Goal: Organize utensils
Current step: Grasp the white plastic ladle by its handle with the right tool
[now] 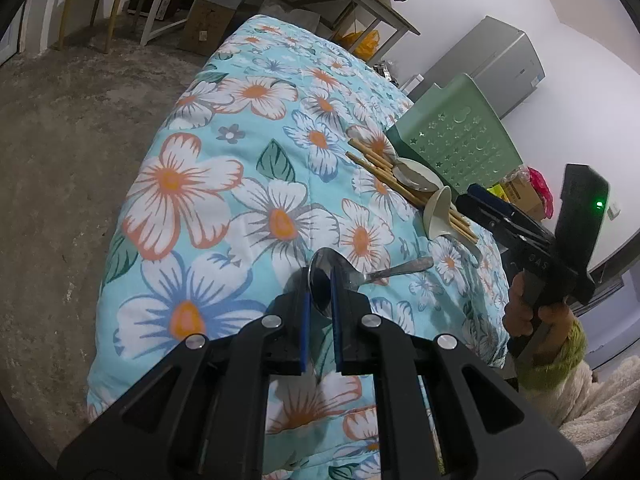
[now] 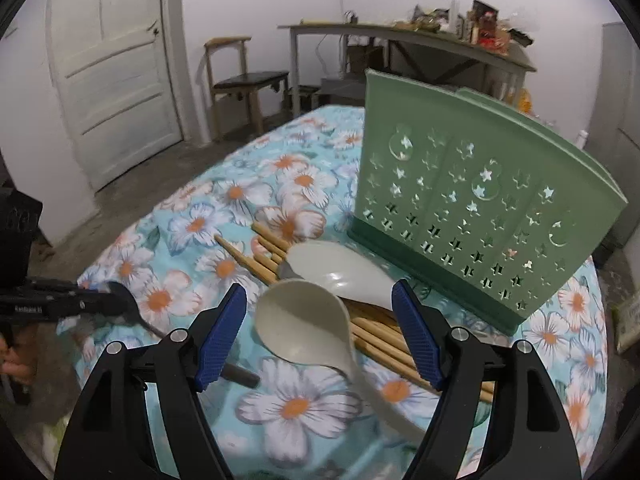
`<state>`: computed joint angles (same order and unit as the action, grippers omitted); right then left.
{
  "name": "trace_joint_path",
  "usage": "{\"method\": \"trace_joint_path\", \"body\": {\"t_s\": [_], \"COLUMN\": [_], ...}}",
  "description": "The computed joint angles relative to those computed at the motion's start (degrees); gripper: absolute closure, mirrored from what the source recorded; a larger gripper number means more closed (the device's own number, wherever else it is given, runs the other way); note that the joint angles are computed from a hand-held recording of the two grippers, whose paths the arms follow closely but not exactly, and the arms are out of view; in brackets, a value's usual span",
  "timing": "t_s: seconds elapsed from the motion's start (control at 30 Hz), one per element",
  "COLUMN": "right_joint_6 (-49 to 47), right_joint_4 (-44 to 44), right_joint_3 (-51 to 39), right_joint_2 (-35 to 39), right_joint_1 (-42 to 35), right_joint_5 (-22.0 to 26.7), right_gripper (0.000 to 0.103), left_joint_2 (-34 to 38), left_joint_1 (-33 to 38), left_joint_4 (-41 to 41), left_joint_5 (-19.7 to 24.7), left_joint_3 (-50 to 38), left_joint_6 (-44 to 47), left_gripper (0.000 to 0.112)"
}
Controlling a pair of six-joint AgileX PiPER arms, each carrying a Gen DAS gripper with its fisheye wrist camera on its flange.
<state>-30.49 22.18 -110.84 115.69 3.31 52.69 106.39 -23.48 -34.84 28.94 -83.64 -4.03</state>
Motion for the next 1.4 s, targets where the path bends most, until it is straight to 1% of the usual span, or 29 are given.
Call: {"method": "trace_joint_path", "body": {"t_s": [0.07,0.13,0.27,0.3,0.37,0.4,0.47,0.5,0.6,0.67,0.77,0.87,0.9,0.97,1.0,1.03,1.07,1.1,1.13,1.17,1.27,1.33,1.37,1.4], "right_joint_6": [-1.6,-2.7,-4.2,-4.1,-4.1,-4.5,-5.7,-6.7,-9.4,-10.8,-13.0,-14.8,-14.4,-12.2,-11.6,-11.3,-10.2,-8.9,-5.9,-3.7,7.3,14.5,16.9,18.2], "right_joint_4": [3.2,5.1,6.7,7.1,8.6,9.3,10.7,11.6,13.0,13.5,12.5,9.0,6.5,-0.8,-3.9,-6.0,-10.3,-13.7,-19.3,-25.1,-42.2,-50.6,-52.9,-53.4], "right_joint_3": [-3.6,-6.1,-10.1,-11.6,-14.3,-13.8,-11.3,-8.7,-0.3,3.7,9.8,15.8,18.0,22.6,24.4,25.8,28.1,29.3,31.1,33.4,38.7,41.2,42.0,42.6], "right_joint_2": [2.7,4.6,7.5,8.5,10.0,9.6,8.2,6.6,1.3,-1.4,-5.6,-9.8,-11.3,-14.1,-14.9,-15.6,-16.6,-17.2,-17.8,-18.3,-20.4,-21.8,-22.5,-23.4], "right_joint_1": [-1.8,-2.6,-2.9,-2.9,-3.4,-3.7,-4.1,-4.4,-5.0,-5.3,-4.3,-2.1,-0.8,2.7,4.2,5.2,7.2,8.5,10.3,11.9,15.1,16.0,16.2,15.9], "right_joint_5": [4.8,7.6,10.4,11.7,15.4,16.0,15.8,15.5,12.6,11.6,8.6,2.8,-0.2,-8.0,-11.2,-13.3,-17.0,-19.0,-22.0,-25.6,-31.9,-34.4,-35.2,-36.1], "right_gripper": [0.031,0.034,0.039,0.041,0.050,0.055,0.059,0.063,0.064,0.065,0.065,0.065,0.065,0.065,0.065,0.065,0.066,0.072,0.078,0.080,0.094,0.097,0.097,0.097], "left_joint_2": [-0.1,-0.1,-0.1,-0.1,-0.3,-0.4,-0.6,-0.6,-0.5,-0.4,-0.4,-0.3,-0.4,-0.5,-0.6,-0.6,-0.7,-0.7,-0.7,-0.7,-0.9,-1.5,-2.0,-2.5], "left_joint_1": [0.0,-0.1,-0.6,-0.7,-0.9,-1.1,-1.7,-2.0,-2.6,-2.7,-3.0,-3.3,-3.4,-3.6,-3.7,-3.7,-3.8,-3.8,-3.8,-3.8,-3.9,-4.0,-4.2,-4.3], "left_joint_4": [-0.3,-0.2,2.1,2.5,3.6,4.4,6.9,8.5,11.8,12.9,14.2,15.9,16.4,17.3,17.6,17.8,18.1,18.1,18.1,18.0,18.3,18.7,19.7,20.0], "left_joint_5": [-0.1,-0.3,-0.4,-0.6,-1.3,-1.6,-2.1,-2.2,-2.0,-1.9,-1.8,-1.7,-1.8,-2.0,-2.0,-2.1,-2.2,-2.2,-2.3,-2.3,-2.9,-3.6,-4.4,-5.1], "left_joint_3": [0.2,0.2,-0.2,-0.1,0.2,0.4,0.5,0.4,-0.2,-0.4,-0.6,-0.9,-0.8,-0.7,-0.6,-0.5,-0.5,-0.5,-0.4,-0.4,0.0,0.9,1.4,2.1], "left_joint_6": [0.1,-0.1,-2.9,-3.4,-4.7,-5.5,-7.9,-9.3,-12.3,-13.4,-15.0,-16.9,-17.5,-18.5,-18.8,-19.0,-19.2,-19.2,-19.2,-19.2,-19.9,-20.8,-22.2,-22.7], "left_gripper": [0.104,0.104,0.104,0.104,0.104,0.104,0.104,0.103,0.103,0.103,0.103,0.103,0.103,0.103,0.103,0.102,0.102,0.102,0.102,0.102,0.103,0.103,0.103,0.104]}}
